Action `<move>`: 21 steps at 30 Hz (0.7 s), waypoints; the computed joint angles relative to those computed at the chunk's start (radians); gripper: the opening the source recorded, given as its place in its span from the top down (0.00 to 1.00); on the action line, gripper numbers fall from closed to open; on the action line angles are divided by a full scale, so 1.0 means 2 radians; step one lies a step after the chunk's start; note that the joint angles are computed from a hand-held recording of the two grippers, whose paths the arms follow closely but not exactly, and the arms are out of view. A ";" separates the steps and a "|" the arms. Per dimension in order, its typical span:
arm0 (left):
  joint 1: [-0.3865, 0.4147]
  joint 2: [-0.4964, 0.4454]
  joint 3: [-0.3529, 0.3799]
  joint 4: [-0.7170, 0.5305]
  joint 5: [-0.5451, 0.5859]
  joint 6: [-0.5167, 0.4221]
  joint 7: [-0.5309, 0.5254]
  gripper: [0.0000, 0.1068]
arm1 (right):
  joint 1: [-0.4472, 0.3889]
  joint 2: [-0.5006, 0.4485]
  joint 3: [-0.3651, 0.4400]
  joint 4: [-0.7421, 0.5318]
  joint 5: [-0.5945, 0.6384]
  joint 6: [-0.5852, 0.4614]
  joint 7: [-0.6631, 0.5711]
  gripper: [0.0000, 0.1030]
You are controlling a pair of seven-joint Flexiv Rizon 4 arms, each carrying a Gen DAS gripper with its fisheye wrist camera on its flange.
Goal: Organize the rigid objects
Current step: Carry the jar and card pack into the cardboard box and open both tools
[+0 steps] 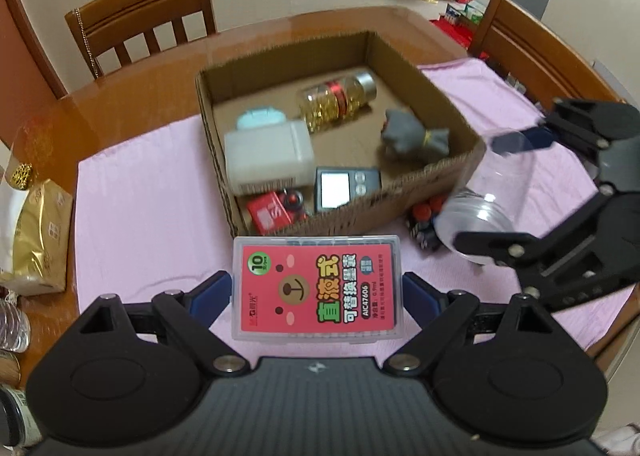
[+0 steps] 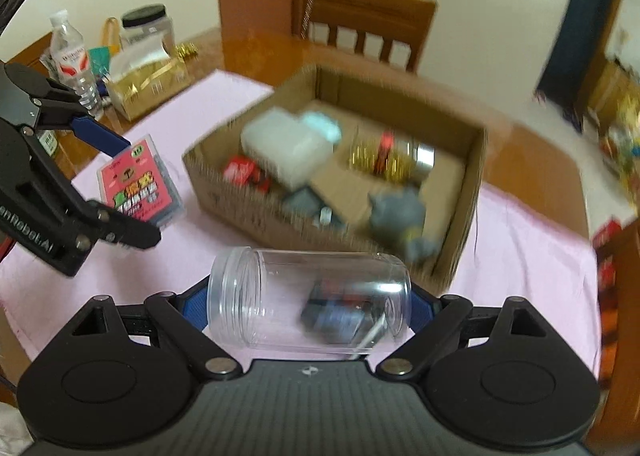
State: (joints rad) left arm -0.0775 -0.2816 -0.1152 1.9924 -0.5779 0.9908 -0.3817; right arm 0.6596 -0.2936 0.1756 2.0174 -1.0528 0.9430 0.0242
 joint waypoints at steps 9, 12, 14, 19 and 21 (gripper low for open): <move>-0.003 -0.023 -0.008 -0.043 -0.001 0.013 -0.017 0.16 | -0.027 -0.034 -0.030 -0.042 -0.030 0.028 -0.077 0.09; -0.006 -0.037 -0.010 -0.059 0.007 0.027 -0.032 0.16 | -0.028 -0.049 -0.041 -0.056 -0.034 0.033 -0.089 0.09; -0.007 -0.048 -0.010 -0.074 0.016 0.030 -0.047 0.16 | -0.030 -0.057 -0.045 -0.064 -0.032 0.043 -0.097 0.03; -0.007 -0.074 -0.017 -0.108 0.035 0.032 -0.073 0.16 | -0.026 -0.056 -0.052 -0.058 -0.041 0.051 -0.069 0.00; -0.009 -0.087 -0.018 -0.125 0.043 0.032 -0.086 0.16 | -0.024 -0.053 -0.048 -0.054 -0.031 0.044 -0.063 0.00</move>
